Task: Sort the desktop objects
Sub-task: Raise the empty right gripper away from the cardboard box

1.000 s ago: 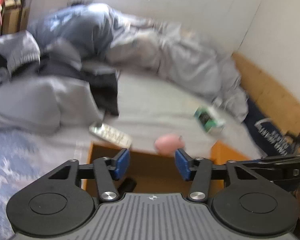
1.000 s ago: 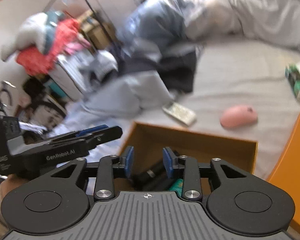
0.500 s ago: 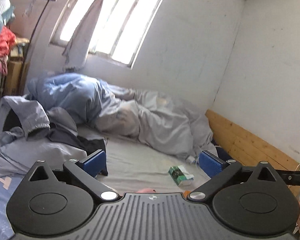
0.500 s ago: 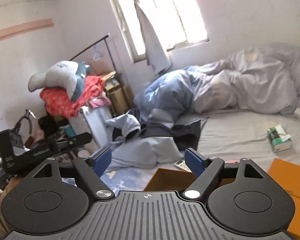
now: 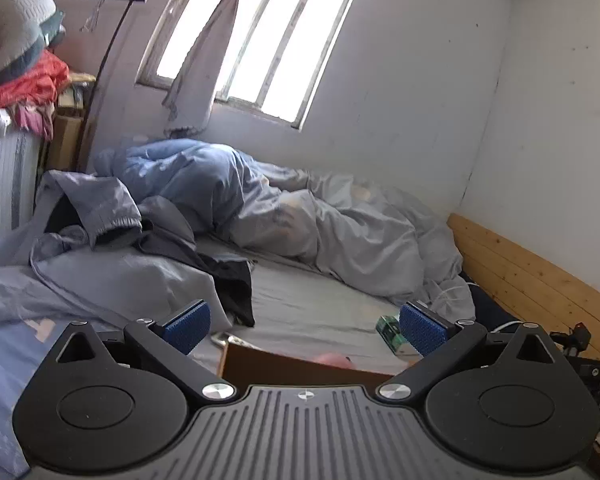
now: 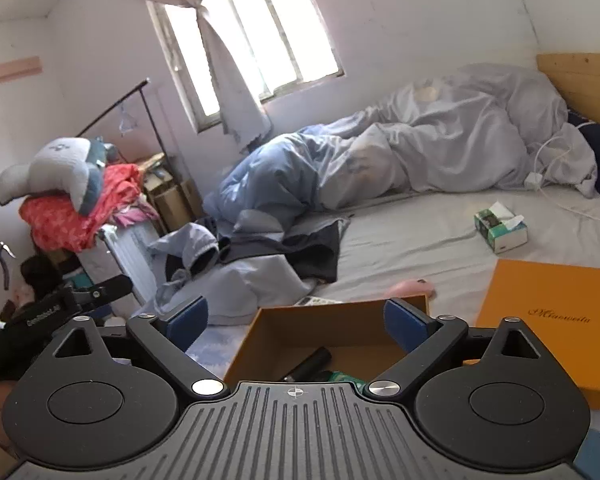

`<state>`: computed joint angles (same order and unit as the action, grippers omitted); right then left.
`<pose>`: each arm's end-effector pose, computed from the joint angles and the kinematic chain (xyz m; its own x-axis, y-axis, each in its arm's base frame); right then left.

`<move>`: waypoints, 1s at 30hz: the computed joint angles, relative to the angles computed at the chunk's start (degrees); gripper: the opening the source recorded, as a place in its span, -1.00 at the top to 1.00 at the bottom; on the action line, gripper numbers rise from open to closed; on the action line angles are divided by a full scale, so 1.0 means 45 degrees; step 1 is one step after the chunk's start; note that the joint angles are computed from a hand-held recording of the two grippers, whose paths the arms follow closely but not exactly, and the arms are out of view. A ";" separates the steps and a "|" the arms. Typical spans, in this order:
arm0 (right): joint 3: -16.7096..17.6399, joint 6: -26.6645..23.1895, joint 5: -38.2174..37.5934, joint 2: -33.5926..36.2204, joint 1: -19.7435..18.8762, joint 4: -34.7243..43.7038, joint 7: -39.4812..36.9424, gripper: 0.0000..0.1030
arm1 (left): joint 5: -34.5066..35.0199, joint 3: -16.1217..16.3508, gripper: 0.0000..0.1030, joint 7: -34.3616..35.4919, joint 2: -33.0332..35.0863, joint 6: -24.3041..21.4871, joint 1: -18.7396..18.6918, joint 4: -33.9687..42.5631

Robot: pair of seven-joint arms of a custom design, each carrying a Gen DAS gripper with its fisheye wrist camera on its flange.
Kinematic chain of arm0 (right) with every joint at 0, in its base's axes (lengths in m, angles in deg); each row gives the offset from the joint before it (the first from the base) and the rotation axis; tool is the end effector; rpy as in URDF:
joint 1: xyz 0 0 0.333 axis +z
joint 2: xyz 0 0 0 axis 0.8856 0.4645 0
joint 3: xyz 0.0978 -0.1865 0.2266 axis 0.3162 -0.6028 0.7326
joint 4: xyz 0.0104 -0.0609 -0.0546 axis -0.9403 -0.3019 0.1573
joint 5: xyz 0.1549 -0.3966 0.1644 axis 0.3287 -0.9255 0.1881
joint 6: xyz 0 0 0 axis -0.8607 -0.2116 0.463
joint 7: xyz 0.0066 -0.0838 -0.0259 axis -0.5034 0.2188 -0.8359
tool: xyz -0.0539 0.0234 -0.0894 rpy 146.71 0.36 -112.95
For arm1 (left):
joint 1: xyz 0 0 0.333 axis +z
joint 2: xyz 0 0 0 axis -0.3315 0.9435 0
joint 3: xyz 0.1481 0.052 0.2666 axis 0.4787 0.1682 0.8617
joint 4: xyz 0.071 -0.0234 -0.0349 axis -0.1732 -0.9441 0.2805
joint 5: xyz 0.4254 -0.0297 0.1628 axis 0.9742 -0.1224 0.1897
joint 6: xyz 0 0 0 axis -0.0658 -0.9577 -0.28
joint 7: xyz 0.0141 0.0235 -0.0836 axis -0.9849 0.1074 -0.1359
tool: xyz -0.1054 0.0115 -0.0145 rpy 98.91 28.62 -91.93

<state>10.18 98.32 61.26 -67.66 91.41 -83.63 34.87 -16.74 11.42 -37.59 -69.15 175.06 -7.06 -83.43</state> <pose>0.4958 0.2056 0.6991 0.5120 -0.7673 -0.3861 -0.5364 0.0655 -0.8414 0.4550 -0.1462 0.6730 0.1096 -0.9439 0.3115 -0.2563 -0.3297 -0.9086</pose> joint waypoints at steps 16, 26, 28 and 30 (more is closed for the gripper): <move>-0.0067 -0.0409 0.0214 -0.0095 0.0091 0.0095 -0.0777 -1.00 | 0.0337 -0.0061 -1.00 0.0093 -0.0131 -0.0532 -0.0197 -0.0053; -0.0005 -0.0271 0.0125 0.0349 -0.0193 0.0403 -0.0629 -1.00 | 0.0621 -0.0030 -1.00 0.0013 0.0041 -0.1005 -0.0379 0.0033; -0.0041 -0.0307 0.0242 0.0430 -0.0189 0.0455 -0.0686 -1.00 | 0.0671 0.0008 -1.00 0.0013 0.0074 -0.1137 -0.0445 0.0055; -0.0053 -0.0401 0.0311 0.0512 -0.0236 0.0514 -0.0702 -1.00 | 0.0711 0.0063 -1.00 0.0013 0.0126 -0.1264 -0.0518 0.0095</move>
<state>9.94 96.51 62.65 -65.35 90.35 -81.32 31.71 -13.54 11.70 -37.54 -68.58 169.37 -9.39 -83.01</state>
